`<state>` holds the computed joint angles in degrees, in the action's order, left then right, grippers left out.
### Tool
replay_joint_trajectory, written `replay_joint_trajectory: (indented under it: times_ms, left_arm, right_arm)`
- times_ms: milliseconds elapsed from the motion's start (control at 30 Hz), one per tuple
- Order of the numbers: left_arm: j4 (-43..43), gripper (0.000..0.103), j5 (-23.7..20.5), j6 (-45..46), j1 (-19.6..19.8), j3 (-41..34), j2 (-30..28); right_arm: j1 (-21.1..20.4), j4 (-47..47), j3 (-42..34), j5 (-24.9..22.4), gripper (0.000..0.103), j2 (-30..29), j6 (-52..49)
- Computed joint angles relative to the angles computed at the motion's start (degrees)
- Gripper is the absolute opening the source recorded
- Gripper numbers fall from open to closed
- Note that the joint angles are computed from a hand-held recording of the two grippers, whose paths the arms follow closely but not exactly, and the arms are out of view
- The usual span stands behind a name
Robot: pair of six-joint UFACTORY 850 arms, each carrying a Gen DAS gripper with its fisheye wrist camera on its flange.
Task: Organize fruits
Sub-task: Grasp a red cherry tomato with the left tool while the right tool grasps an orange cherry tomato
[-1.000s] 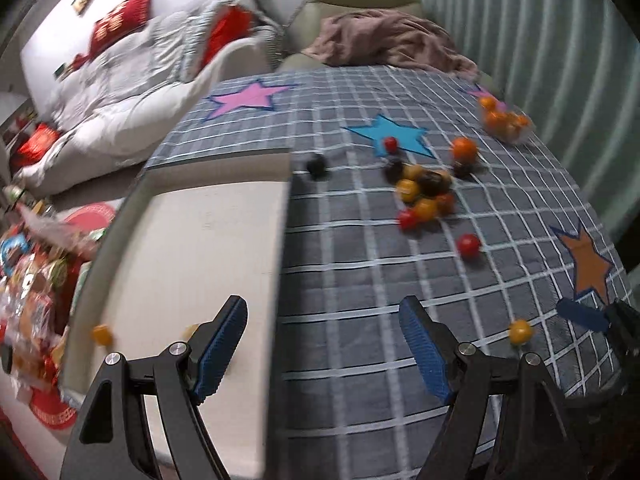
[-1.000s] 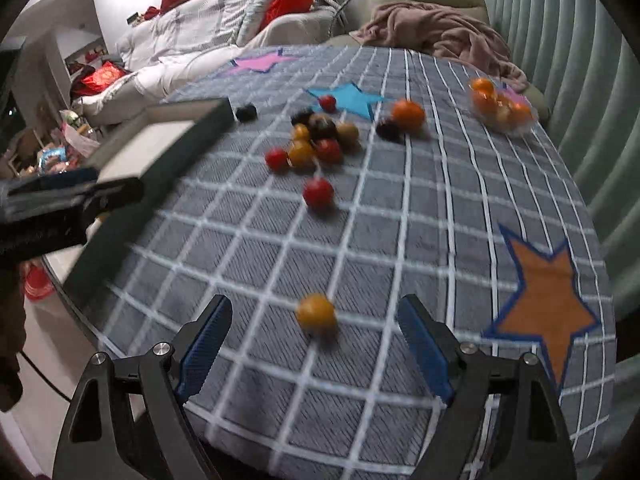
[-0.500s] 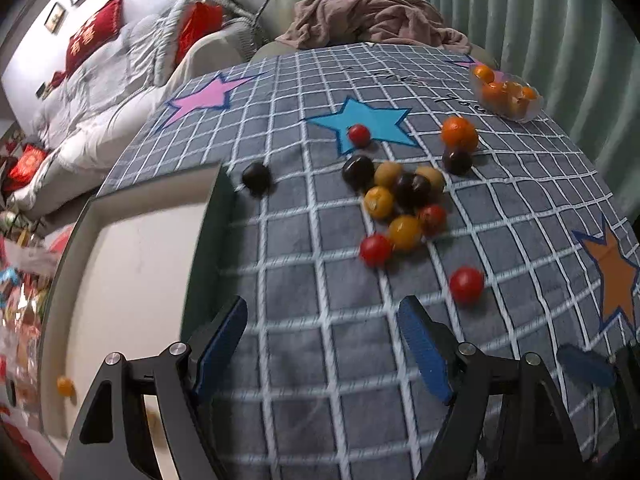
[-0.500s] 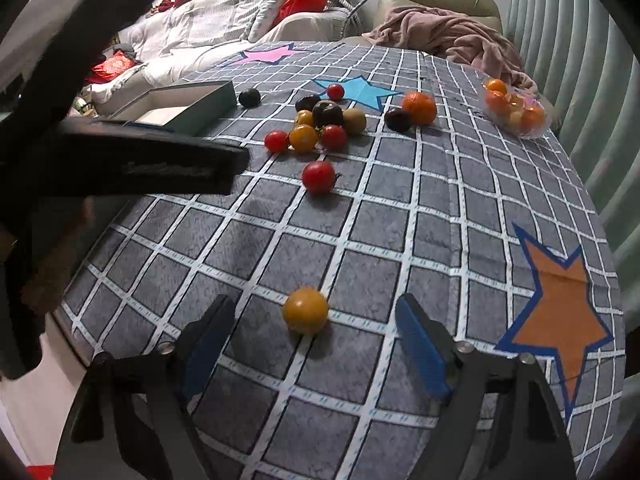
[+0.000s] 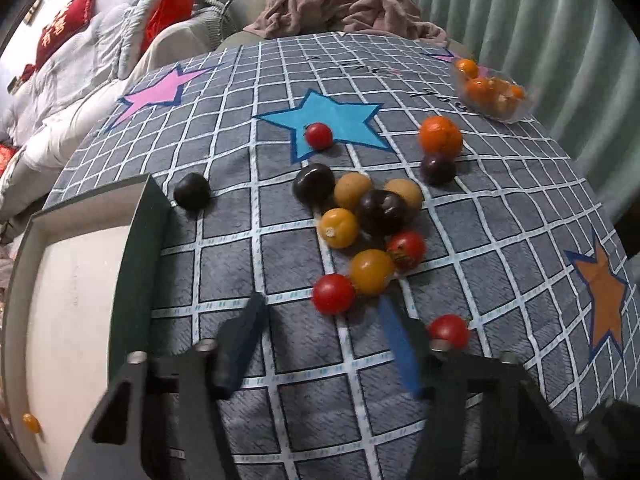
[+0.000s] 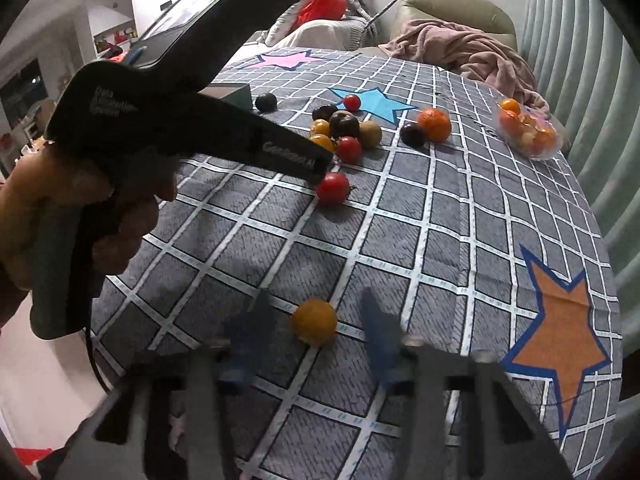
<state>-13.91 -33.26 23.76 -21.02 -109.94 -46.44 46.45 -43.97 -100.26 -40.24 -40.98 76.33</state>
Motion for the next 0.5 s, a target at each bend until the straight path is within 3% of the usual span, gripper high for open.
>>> replay_joint_trajectory:
  times_ms: [33,133,300,500]
  left_arm:
    - [-0.8,0.039,-0.1,1.2,-0.1,0.2,0.2]
    - [-0.3,0.022,0.6,2.3,-0.6,1.2,0.8]
    - [-2.0,0.02,1.7,2.2,0.2,4.7,3.0]
    - [-5.3,0.02,3.2,4.0,1.3,10.2,6.5]
  right_arm:
    - [0.0,0.1,0.1,0.3,0.025,0.1,0.0]
    - [-0.4,1.3,1.5,2.8,0.023,1.1,0.4]
    - [-1.4,2.8,5.5,7.1,0.023,3.9,4.1]
    - [-1.8,3.2,7.7,8.0,0.023,5.4,5.9]
